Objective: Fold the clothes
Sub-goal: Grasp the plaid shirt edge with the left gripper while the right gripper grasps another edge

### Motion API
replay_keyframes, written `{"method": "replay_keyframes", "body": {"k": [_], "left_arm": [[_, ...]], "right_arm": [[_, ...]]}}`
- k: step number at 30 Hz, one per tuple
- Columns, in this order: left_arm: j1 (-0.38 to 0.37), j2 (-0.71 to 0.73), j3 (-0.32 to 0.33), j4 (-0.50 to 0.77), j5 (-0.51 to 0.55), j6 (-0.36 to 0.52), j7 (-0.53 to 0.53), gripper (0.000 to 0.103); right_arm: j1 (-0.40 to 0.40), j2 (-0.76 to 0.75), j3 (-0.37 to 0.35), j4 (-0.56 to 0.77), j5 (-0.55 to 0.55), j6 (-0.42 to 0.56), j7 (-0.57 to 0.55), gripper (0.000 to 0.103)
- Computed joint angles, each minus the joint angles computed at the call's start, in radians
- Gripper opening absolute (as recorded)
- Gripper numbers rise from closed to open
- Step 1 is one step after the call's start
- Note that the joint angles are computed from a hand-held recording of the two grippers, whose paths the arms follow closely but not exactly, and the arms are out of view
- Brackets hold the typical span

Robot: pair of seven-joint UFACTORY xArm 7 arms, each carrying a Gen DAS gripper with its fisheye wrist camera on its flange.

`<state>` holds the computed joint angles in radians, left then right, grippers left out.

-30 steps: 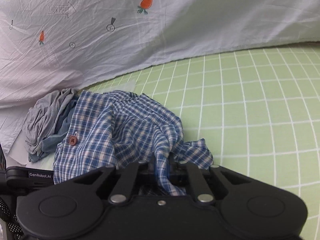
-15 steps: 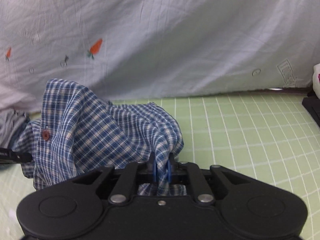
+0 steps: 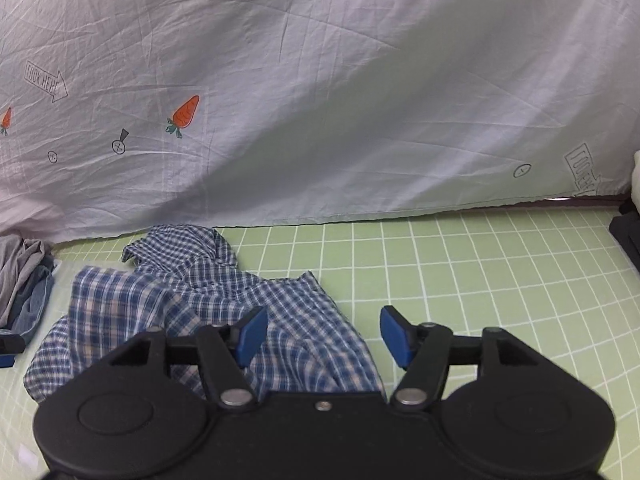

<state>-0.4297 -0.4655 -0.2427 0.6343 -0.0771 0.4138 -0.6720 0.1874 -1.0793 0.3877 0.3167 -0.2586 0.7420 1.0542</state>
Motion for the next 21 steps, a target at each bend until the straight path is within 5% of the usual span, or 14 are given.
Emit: {"method": "replay_keyframes", "body": {"k": [6, 8, 9, 10, 11, 13, 15, 21], "left_arm": [[-0.083, 0.19, 0.068, 0.08, -0.159, -0.039, 0.119, 0.066], [-0.096, 0.216, 0.074, 0.091, -0.205, -0.049, 0.158, 0.05], [-0.101, 0.222, 0.074, 0.095, -0.226, -0.05, 0.175, 0.024], [-0.105, 0.224, 0.074, 0.099, -0.246, -0.05, 0.188, 0.007], [-0.096, 0.216, 0.061, 0.097, -0.236, -0.051, 0.179, 0.007], [-0.063, 0.178, 0.02, 0.087, -0.167, -0.052, 0.125, 0.005], [-0.051, 0.108, 0.003, 0.055, -0.124, -0.052, 0.096, 0.004], [-0.069, -0.224, -0.02, -0.104, -0.065, 0.012, 0.051, 0.004]], "right_arm": [[-0.076, 0.279, -0.128, 0.006, 0.032, -0.218, -0.069, 0.073], [-0.062, 0.35, -0.164, 0.008, 0.063, -0.258, -0.104, 0.07], [-0.048, 0.378, -0.184, 0.008, 0.082, -0.27, -0.129, 0.064], [-0.037, 0.387, -0.194, 0.001, 0.097, -0.285, -0.145, 0.041], [-0.023, 0.38, -0.202, -0.013, 0.114, -0.303, -0.158, 0.014], [-0.028, 0.312, -0.163, -0.05, 0.118, -0.333, -0.138, 0.004], [-0.033, 0.188, -0.095, -0.07, 0.1, -0.283, -0.101, 0.003], [0.112, -0.249, 0.076, -0.027, 0.092, 0.138, 0.029, 0.003]]}}
